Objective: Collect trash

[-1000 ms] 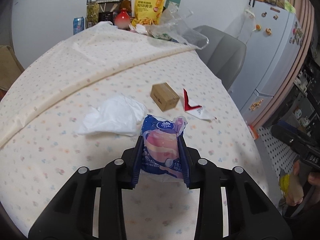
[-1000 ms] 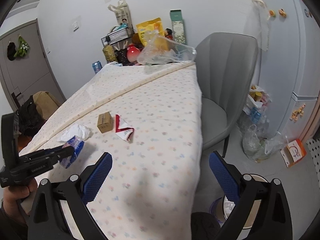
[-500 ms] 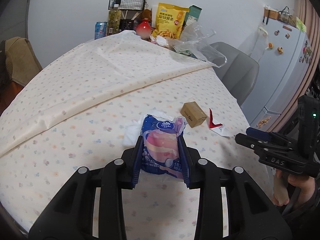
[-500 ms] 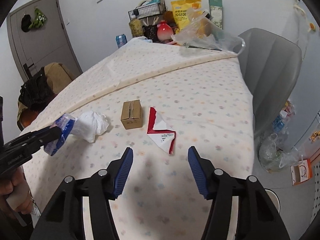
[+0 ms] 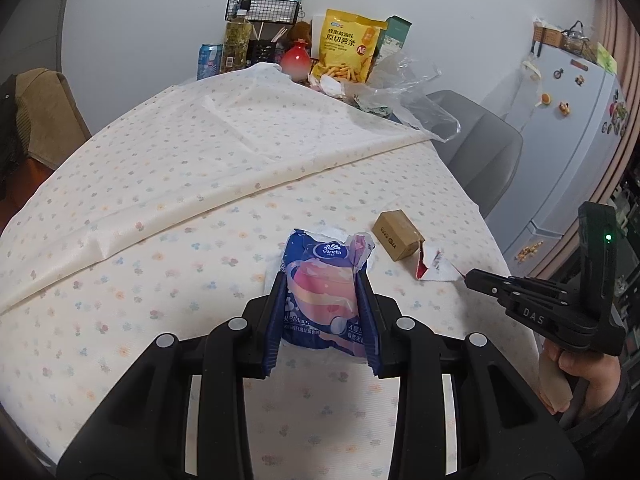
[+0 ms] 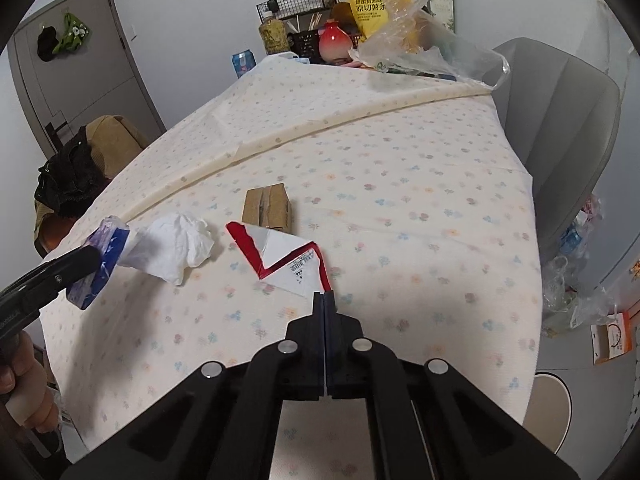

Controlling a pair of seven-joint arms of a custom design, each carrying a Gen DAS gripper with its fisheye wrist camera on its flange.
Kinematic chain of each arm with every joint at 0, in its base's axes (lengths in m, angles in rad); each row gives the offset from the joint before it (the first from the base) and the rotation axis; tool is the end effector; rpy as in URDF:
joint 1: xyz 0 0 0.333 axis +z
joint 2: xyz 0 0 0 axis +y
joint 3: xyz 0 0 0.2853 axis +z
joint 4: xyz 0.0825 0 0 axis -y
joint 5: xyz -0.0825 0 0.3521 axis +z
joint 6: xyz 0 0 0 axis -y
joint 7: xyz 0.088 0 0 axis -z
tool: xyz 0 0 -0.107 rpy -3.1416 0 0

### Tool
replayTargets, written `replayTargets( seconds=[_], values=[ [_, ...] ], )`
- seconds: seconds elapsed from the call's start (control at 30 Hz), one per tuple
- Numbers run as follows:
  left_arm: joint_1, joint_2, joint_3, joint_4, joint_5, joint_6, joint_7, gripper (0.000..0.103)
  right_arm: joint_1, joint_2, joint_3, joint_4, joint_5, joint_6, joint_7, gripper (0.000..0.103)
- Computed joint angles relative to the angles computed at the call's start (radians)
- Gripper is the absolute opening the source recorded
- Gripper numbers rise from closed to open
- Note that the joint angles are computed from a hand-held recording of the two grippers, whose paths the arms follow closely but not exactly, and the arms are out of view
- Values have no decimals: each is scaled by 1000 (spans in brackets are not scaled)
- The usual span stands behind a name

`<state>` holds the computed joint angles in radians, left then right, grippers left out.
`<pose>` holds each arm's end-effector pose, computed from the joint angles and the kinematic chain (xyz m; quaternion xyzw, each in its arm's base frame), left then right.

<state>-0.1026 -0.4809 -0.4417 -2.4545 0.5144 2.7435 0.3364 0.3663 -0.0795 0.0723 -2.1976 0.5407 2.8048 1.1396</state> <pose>0.3599 -0.2613 0.5165 -0.7174 0.5564 -0.3456 0.2373 0.4950 0.2059 0.4784 -0.7817 0.5060 -0.1116 0.3471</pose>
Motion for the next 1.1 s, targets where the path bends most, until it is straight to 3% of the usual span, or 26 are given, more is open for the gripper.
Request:
replayTargets(
  seconds=[0.33,0.37,0.4,0.43,0.47,0.67,0.73,0.77,0.8,1.1],
  values=[
    [-3,2,-11,20,20,-15,-14,34,-4,-39,-23,-14,43,-52,-21,6],
    [-3,-1,-10,18,21,-17,-17,34,-3,-36,-23,-10,48,-53,-25,13],
    [-3,-5,-7,15,21,-17,-18,34,-3,-32,-22,-9,53,-49,-26,37],
    [-1,-10,-6,11,21,-20,-20,34,-2,-30,-20,-9,57,-39,-26,49],
    [0,-14,-5,10,21,-22,-21,34,0,-29,-17,-11,62,-22,-29,55],
    [6,-38,7,-16,11,-24,-23,34,-3,31,2,55,18,-38,-2,57],
    [7,-42,11,-25,5,-20,-21,34,-5,52,13,81,-19,-51,26,74],
    [8,-45,11,-31,1,-18,-21,34,-4,61,21,88,-50,-43,49,89],
    [9,-50,13,-38,-2,-15,-22,34,-2,65,26,88,-66,-28,59,93],
    [30,-92,11,-80,-24,4,-27,34,20,149,39,162,-432,-43,419,95]
  ],
)
